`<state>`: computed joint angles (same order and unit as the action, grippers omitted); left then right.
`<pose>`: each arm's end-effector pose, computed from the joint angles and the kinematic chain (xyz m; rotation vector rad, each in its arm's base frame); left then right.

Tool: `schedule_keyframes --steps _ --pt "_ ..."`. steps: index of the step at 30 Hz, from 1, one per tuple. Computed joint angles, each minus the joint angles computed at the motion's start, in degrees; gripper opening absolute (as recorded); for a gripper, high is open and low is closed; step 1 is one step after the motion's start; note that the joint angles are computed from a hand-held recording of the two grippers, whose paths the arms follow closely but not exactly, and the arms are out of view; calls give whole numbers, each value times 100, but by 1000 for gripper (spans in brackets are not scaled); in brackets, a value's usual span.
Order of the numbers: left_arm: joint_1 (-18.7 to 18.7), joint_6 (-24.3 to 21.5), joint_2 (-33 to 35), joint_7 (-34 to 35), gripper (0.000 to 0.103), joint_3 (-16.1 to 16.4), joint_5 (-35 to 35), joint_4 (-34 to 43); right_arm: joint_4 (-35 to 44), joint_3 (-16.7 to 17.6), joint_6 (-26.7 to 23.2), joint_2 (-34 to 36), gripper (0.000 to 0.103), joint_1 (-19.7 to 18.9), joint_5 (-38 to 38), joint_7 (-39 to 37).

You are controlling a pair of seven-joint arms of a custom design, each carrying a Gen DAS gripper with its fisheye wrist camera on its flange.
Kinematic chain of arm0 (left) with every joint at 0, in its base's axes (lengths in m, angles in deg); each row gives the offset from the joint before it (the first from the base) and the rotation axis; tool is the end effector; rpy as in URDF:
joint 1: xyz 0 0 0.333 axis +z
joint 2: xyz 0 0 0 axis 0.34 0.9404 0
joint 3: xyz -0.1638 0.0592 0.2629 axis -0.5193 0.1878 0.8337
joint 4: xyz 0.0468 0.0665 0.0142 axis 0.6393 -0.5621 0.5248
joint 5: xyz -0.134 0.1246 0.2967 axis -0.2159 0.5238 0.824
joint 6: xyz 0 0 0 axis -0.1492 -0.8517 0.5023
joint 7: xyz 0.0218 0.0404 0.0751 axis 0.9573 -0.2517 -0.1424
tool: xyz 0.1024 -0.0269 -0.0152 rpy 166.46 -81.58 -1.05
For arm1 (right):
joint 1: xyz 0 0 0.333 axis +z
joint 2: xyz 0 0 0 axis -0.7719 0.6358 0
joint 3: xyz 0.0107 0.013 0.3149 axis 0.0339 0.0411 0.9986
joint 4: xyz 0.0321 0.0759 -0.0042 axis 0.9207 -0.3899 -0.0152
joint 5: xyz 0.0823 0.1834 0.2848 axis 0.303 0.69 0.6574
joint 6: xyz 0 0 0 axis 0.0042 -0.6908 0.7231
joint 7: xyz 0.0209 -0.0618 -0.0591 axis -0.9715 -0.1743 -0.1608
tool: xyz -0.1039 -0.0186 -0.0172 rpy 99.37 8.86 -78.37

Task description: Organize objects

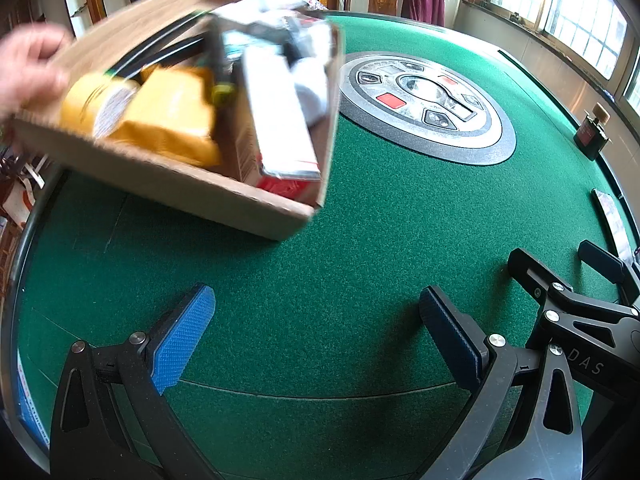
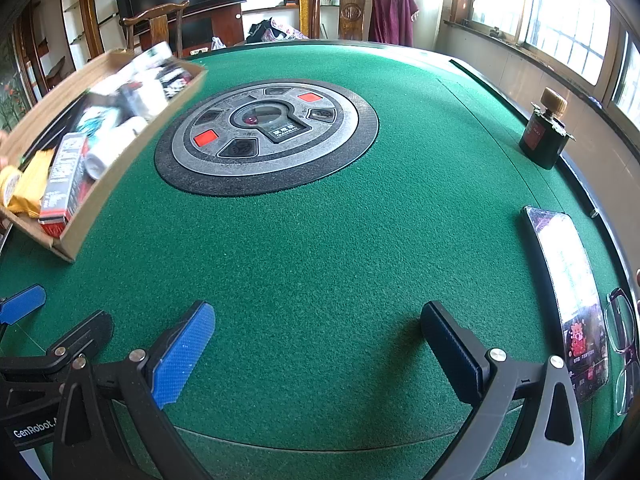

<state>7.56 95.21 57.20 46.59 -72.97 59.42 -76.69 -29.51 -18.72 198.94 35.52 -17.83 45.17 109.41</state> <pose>0.6350 -0.1572 0.4078 -1.8117 2.0232 -0.5876 0.6253 0.3774 0.4087 -1.8194 1.9288 -0.6279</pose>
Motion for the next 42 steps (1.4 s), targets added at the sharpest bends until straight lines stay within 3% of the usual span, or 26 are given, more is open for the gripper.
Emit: schedule_keyframes --steps 42 --pt "-49 -40 -180 -324 103 32 176 -159 12 7 -6 11 103 3 -6 10"
